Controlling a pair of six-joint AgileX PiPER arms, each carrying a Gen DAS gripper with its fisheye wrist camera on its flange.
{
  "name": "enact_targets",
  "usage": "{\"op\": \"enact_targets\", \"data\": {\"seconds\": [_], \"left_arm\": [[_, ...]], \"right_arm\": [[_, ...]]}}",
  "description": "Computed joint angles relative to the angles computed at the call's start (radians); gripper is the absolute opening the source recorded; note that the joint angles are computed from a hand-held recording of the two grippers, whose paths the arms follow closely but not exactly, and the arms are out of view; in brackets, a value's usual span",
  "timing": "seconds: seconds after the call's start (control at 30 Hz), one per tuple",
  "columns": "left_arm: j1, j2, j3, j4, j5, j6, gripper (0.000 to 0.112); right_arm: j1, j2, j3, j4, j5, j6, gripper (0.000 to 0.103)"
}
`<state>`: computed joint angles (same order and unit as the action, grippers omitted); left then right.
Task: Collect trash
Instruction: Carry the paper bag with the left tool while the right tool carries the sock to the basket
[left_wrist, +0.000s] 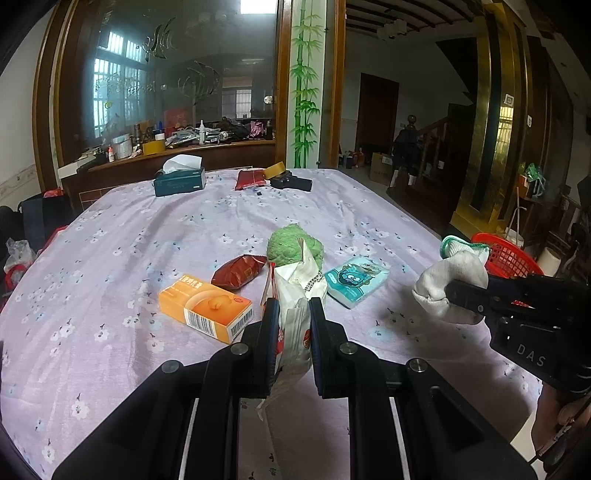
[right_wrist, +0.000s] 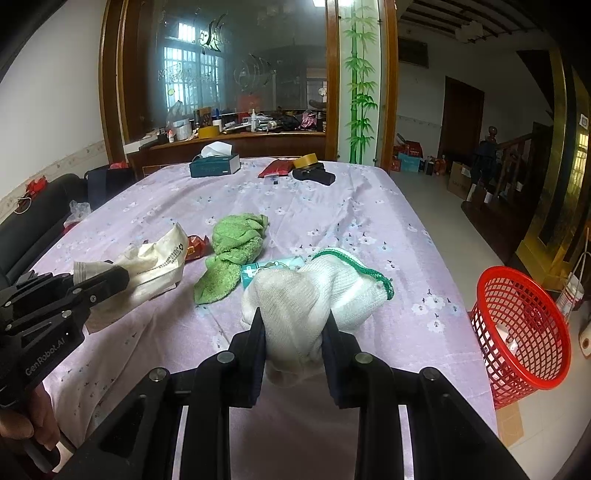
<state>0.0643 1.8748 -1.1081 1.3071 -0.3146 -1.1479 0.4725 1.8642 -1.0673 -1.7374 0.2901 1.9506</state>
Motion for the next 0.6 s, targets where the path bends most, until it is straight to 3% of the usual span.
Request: {"op": "enact_targets", "data": {"seconds": [0.6], "left_arm": [[-0.006, 0.002, 0.000, -0.008, 0.003, 0.007, 0.015]], "right_arm": [[-0.001, 0.010, -0.008, 0.022, 0.010, -0.027, 0.030]]}}
